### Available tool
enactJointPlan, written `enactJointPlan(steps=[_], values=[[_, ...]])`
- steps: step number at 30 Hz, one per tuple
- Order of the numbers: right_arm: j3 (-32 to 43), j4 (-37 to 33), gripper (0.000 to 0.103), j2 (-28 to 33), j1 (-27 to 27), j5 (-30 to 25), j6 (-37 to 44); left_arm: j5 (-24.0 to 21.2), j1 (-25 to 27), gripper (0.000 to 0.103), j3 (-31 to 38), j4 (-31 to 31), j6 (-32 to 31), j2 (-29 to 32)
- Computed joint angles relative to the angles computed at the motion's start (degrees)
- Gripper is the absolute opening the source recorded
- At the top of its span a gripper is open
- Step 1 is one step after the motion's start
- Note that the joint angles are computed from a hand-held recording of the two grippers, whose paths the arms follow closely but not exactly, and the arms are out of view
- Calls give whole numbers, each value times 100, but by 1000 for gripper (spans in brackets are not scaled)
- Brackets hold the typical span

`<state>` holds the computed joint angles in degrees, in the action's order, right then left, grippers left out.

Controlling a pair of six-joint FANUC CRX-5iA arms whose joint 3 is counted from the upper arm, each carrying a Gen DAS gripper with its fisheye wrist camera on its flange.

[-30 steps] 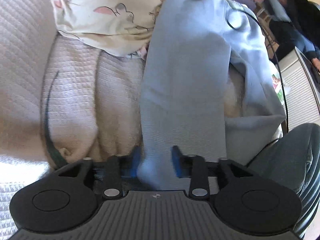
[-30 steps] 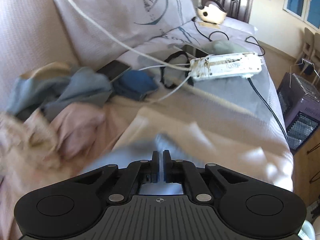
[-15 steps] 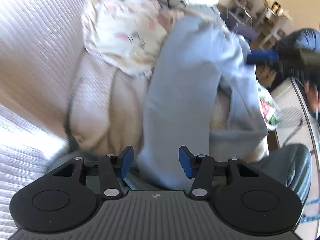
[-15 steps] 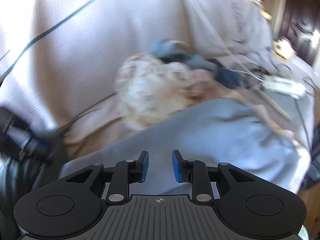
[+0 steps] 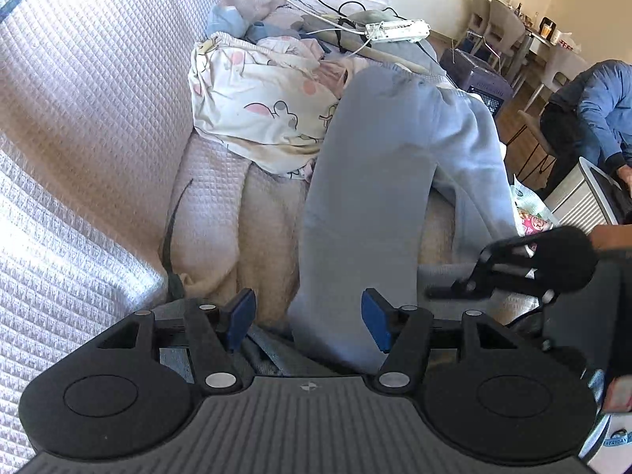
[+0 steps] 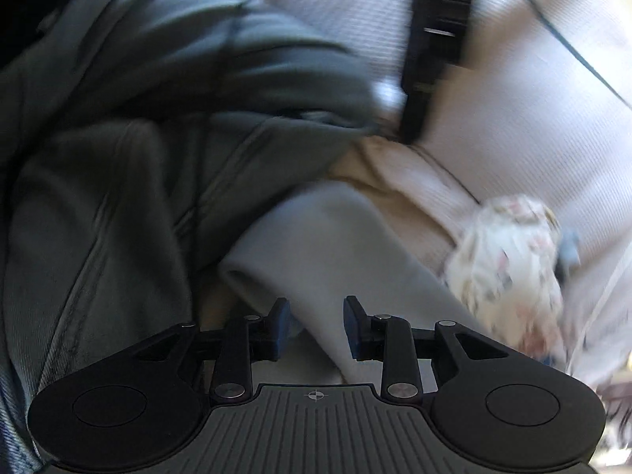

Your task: Fold clothes

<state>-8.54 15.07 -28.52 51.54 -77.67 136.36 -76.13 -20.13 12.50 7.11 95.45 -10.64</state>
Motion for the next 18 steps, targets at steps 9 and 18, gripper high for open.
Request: enactJointPlan(steps=[9,18], values=[[-165,-199,27,220,113,197,322,-7,34,57,-116,31,77,-67],[1628,-1254,7,1320,-1779,554,-2669,-51,5,57,17,-227,155,33]])
